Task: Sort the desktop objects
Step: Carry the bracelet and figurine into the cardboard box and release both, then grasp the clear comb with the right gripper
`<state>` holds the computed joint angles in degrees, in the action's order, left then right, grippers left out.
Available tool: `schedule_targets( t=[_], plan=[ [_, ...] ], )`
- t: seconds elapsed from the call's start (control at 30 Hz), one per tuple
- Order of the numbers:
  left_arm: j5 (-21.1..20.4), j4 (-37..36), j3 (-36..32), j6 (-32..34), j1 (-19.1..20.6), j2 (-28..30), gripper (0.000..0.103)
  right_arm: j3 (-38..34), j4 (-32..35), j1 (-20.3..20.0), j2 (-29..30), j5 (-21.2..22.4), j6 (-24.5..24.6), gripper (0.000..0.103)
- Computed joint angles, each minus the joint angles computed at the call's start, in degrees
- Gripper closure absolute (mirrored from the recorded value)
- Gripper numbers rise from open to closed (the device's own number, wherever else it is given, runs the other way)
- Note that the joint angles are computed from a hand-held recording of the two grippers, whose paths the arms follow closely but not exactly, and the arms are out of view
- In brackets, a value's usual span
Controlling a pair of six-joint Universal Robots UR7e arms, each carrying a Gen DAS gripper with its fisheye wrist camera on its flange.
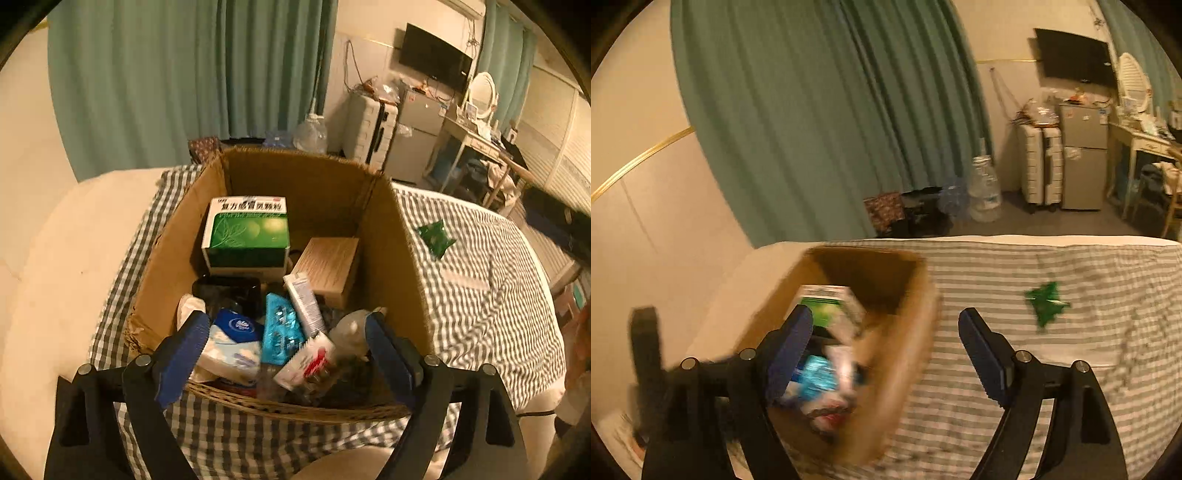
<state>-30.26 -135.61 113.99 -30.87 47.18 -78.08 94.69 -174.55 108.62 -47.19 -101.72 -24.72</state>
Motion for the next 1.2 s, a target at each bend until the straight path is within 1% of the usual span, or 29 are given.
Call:
schedule_targets(
  t=[0.07, 0.13, 0.23, 0.27, 0.33, 0.4, 0.43, 0.53, 0.57, 0.6, 0.67, 0.7, 0.73, 0.8, 0.87, 0.93, 0.97, 1.0, 1.07, 1.13, 1.2],
  plan=[
    [-0.13, -1.74, 0.01, -0.52, -1.18, 1.27, 0.01, 3.24, -3.29, -2.41, -3.66, -0.15, -0.24, 0.022],
    [-0.21, -4.13, -0.18, -0.22, -2.28, 3.18, 0.008, 5.19, -3.98, -4.77, -6.77, 0.46, 0.41, 0.022],
    [0.77, -7.2, -1.41, -0.75, -3.97, 7.77, 0.003, 7.77, -5.58, -8.19, -11.24, -1.0, 0.15, 0.022],
    [0.94, -9.77, -1.87, 0.25, -4.55, 9.85, 0.002, 8.29, -5.88, -8.92, -12.19, -1.04, -0.47, 0.022],
    [1.19, -19.77, -2.08, 6.19, -5.52, 14.37, 0.0, 9.45, -6.66, -10.51, -13.95, -1.23, -2.94, 0.022],
    [1.17, -25.65, -3.15, 9.61, -5.99, 18.41, 0.0, 10.07, -6.06, -11.85, -14.86, -0.89, -6.33, 0.022],
    [0.65, -26.68, -4.14, 10.24, -5.92, 20.14, 0.0, 10.01, -6.08, -12.17, -14.79, -1.79, -8.48, 0.022],
    [-1.39, -27.11, -7.85, 10.8, -4.93, 25.23, 0.0, 9.19, -6.44, -13.1, -13.57, -3.42, -15.54, 0.022],
    [-1.53, -26.48, -8.98, 10.66, -4.62, 26.53, 0.0, 8.67, -6.04, -13.54, -12.75, -3.93, -18.84, 0.022],
    [-1.7, -25.81, -10.16, 10.48, -4.21, 27.87, 0.0, 8.16, -5.19, -14.13, -12.4, -3.84, -20.92, 0.022],
    [-1.95, -25.07, -12.83, 10.24, -3.1, 30.74, 0.0, 8.63, -6.9, -15.14, -11.21, -3.41, -27.72, 0.022],
    [-2.15, -25.13, -14.14, 10.25, -2.46, 32.15, 0.0, 8.36, -7.4, -15.63, -10.36, -3.45, -29.99, 0.022],
    [-2.36, -25.2, -15.44, 10.35, -1.82, 33.52, 0.0, 7.33, -6.4, -16.05, -9.32, -3.85, -31.65, 0.022],
    [-1.3, -25.02, -17.17, 9.86, -1.0, 35.68, 0.0, 5.07, -2.23, -17.15, -7.78, -3.02, -33.83, 0.022],
    [2.31, -25.2, -18.13, 8.03, -0.71, 37.82, 0.0, 3.23, -1.19, -18.25, -5.88, -0.43, -36.56, 0.022],
    [5.52, -27.4, -18.55, 6.18, -0.05, 39.96, 0.0, 0.33, 1.19, -18.51, -3.59, -0.31, -37.42, 0.022],
    [5.59, -28.11, -19.09, 6.17, 0.39, 40.66, 0.0, -2.31, 3.91, -18.49, -1.76, -1.09, -37.63, 0.022],
    [5.36, -29.48, -19.61, 6.66, 1.07, 41.43, 0.0, -3.1, 4.27, -18.46, -0.76, -1.6, -38.07, 0.022],
    [4.93, -29.64, -21.13, 7.29, 2.3, 42.56, 0.0, -7.41, 7.17, -18.4, 2.75, -2.9, -39.8, 0.022],
    [5.11, -31.14, -22.18, 9.46, 3.22, 43.64, 0.0, -11.21, 10.07, -18.52, 5.58, -3.63, -40.71, 0.022],
    [5.83, -31.37, -23.12, 10.85, 3.97, 44.59, 0.0, -15.51, 14.45, -18.59, 8.61, -5.84, -39.84, 0.031]
  ],
)
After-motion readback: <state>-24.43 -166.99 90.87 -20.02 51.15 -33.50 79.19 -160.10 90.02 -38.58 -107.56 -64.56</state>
